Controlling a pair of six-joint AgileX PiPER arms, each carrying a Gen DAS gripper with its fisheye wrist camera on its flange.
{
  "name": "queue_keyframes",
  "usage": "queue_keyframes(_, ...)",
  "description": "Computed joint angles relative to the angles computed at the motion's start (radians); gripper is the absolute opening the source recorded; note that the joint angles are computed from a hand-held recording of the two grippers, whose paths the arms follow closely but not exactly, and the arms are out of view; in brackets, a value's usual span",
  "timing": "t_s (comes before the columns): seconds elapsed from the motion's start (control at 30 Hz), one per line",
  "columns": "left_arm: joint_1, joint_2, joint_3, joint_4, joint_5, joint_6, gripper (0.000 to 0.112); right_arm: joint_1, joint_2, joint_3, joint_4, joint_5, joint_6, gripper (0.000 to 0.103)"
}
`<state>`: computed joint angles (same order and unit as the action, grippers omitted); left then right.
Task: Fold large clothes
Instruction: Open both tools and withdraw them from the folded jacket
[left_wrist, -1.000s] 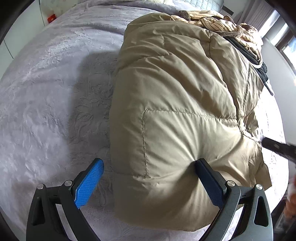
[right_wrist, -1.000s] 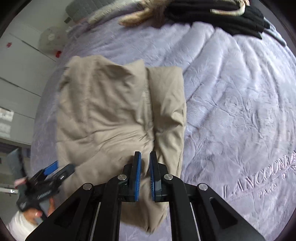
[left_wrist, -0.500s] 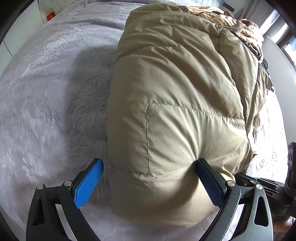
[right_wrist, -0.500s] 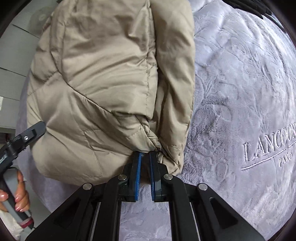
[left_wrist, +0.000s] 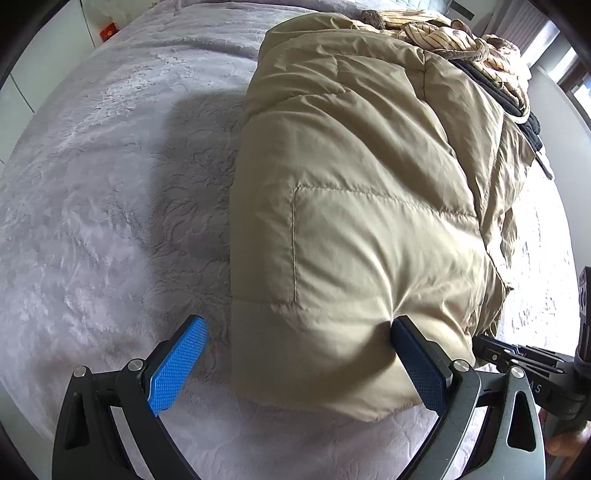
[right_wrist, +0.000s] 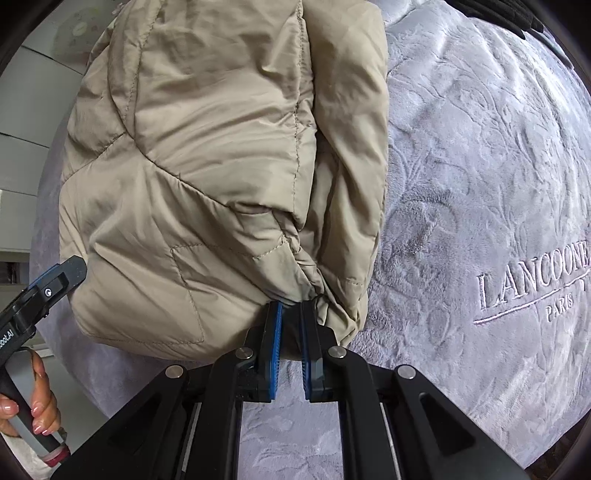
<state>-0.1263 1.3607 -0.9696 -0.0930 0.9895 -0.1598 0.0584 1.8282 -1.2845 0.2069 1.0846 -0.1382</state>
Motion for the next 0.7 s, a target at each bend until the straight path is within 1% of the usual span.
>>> queue_keyframes(0.13,0.0,-0.029,0.011,-0.004,0.032,0.0,0.101,0.016,-0.03,0.007,-0.002,0.022,0.021,0.011)
queue_keyframes(0.17,-0.001,-0.038,0.013,-0.004,0.042,0.001,0.101,0.027,-0.051,0.031,0.001,0.014,0.03,0.012)
queue_keyframes(0.3,-0.002,-0.068,0.017,-0.005,0.072,0.016,0.101,0.022,-0.104,0.036,0.019,0.052,0.018,0.012)
queue_keyframes(0.47,-0.001,-0.084,0.008,-0.01,0.106,0.028,0.101,0.017,-0.131,0.018,0.024,0.087,0.041,0.012)
queue_keyframes(0.7,0.052,-0.1,-0.008,-0.048,0.143,0.117,0.101,0.043,-0.185,0.016,0.002,0.121,0.113,0.012)
